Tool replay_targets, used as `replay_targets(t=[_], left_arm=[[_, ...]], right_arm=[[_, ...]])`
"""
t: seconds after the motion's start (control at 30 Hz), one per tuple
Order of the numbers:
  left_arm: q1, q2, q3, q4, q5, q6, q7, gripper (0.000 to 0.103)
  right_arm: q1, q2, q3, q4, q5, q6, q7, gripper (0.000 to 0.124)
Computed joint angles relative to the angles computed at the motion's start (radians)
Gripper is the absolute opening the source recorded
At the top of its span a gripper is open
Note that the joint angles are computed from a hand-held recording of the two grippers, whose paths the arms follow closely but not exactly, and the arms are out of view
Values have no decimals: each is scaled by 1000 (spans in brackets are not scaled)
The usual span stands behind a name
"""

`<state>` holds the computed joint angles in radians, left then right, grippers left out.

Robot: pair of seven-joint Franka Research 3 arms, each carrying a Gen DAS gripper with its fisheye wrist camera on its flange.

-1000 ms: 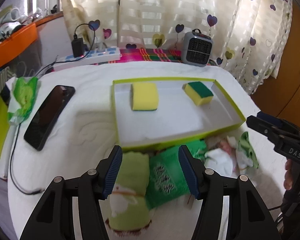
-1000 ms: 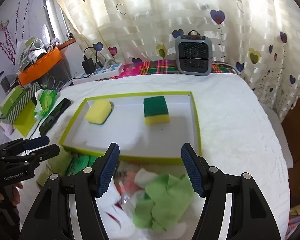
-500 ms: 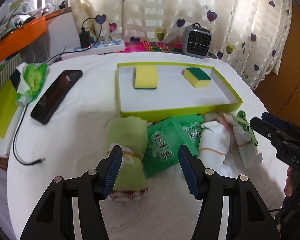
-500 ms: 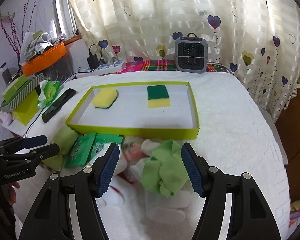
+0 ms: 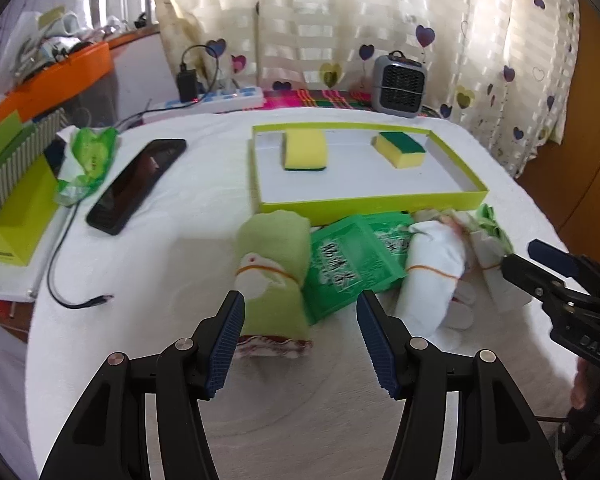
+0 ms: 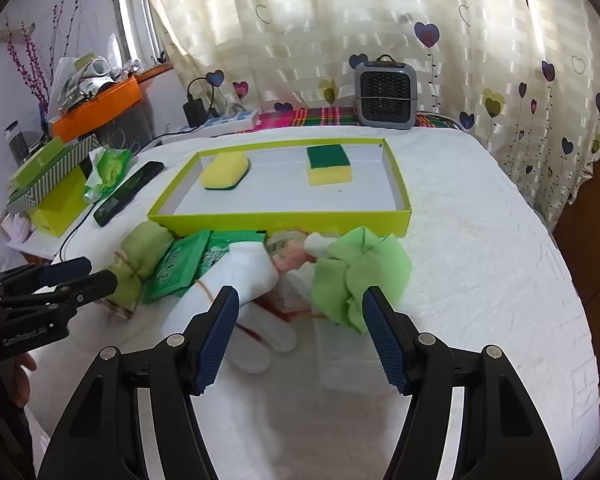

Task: Organize soft objects
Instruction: 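Withdraw both tools from the box toward the remaining soft items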

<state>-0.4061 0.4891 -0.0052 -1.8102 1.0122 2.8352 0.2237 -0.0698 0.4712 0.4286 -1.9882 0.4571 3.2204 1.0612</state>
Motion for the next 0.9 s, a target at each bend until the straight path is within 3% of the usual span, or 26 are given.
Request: replay_targets(t=[0.2, 0.4, 0.53, 0.7, 0.83, 0.9], left_arm=[[5, -14, 19, -38, 34, 29, -44, 58], [20, -29, 48, -80, 81, 107, -113, 58], [31, -36, 75, -104, 133, 179, -183, 58], [86, -24, 44, -123, 64, 251, -110, 58], [84, -14, 47, -119, -16, 275, -21, 58], [133, 3, -7, -109, -88, 293, 72, 58]], right_arm=[[-51, 3, 84, -17, 9, -22, -33, 65], [51, 10, -2, 9, 38, -64, -26, 65], [45, 23, 28, 26, 74, -71, -68, 65], [118, 49, -34, 78, 98, -123, -50, 65], [202, 68, -122, 120, 99, -157, 4, 65], [263, 73, -190, 132, 74, -164, 52, 65]])
